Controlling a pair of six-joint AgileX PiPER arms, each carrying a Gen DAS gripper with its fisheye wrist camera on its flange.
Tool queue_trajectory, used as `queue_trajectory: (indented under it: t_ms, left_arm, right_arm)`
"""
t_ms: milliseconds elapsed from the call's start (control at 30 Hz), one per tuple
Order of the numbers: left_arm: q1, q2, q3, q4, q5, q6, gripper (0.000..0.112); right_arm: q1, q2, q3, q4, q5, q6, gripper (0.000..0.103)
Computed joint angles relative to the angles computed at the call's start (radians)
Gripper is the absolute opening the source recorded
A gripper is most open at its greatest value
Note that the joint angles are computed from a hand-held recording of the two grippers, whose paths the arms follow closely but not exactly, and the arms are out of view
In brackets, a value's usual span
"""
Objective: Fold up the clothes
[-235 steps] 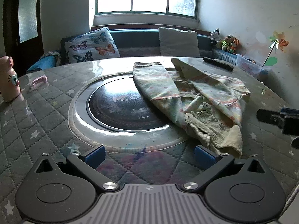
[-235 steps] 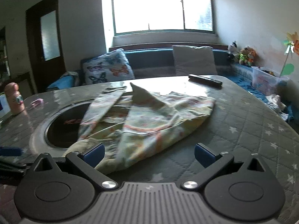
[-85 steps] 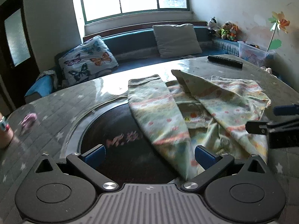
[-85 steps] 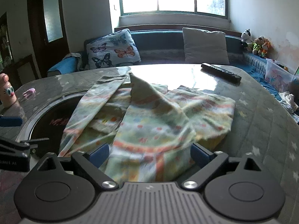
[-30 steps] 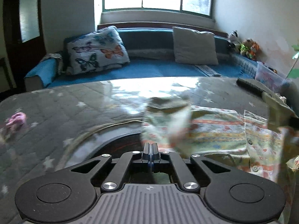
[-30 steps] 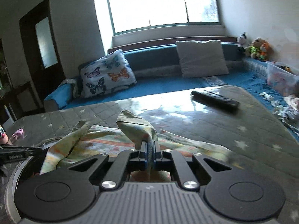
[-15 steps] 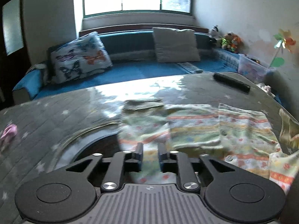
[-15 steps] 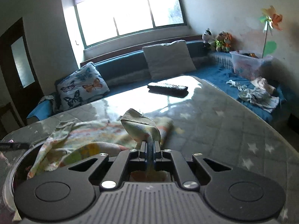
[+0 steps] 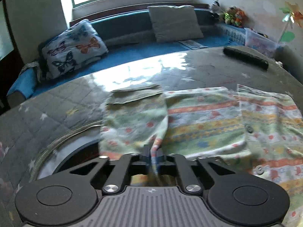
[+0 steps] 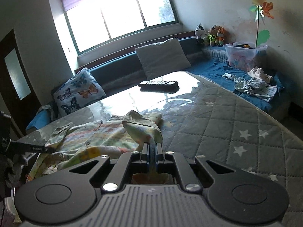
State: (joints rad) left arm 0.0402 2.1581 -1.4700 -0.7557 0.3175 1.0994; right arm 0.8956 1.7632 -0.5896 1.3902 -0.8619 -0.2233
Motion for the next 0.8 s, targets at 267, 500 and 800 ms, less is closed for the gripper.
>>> queue_trajectory:
  t_ms: [267,500,800]
  left_arm:
    - [0.157,-0.155,0.19,-0.478,-0.045,0.44,0.001]
    - [0.341,-0.281,0.364,-0.767,0.011,0.728,0.001]
    - [0.587,-0.411,0.576,-0.961,0.105,0.984,0.001]
  right_arm:
    - [0.067,-0.027,0.058,0.058,-0.059,0.063,0.005]
    - [0.15,-0.042,0.092,0.137,-0.104,0.097,0.005]
    - [0.169,-0.023,0.089,0.081,-0.063,0.162,0.005]
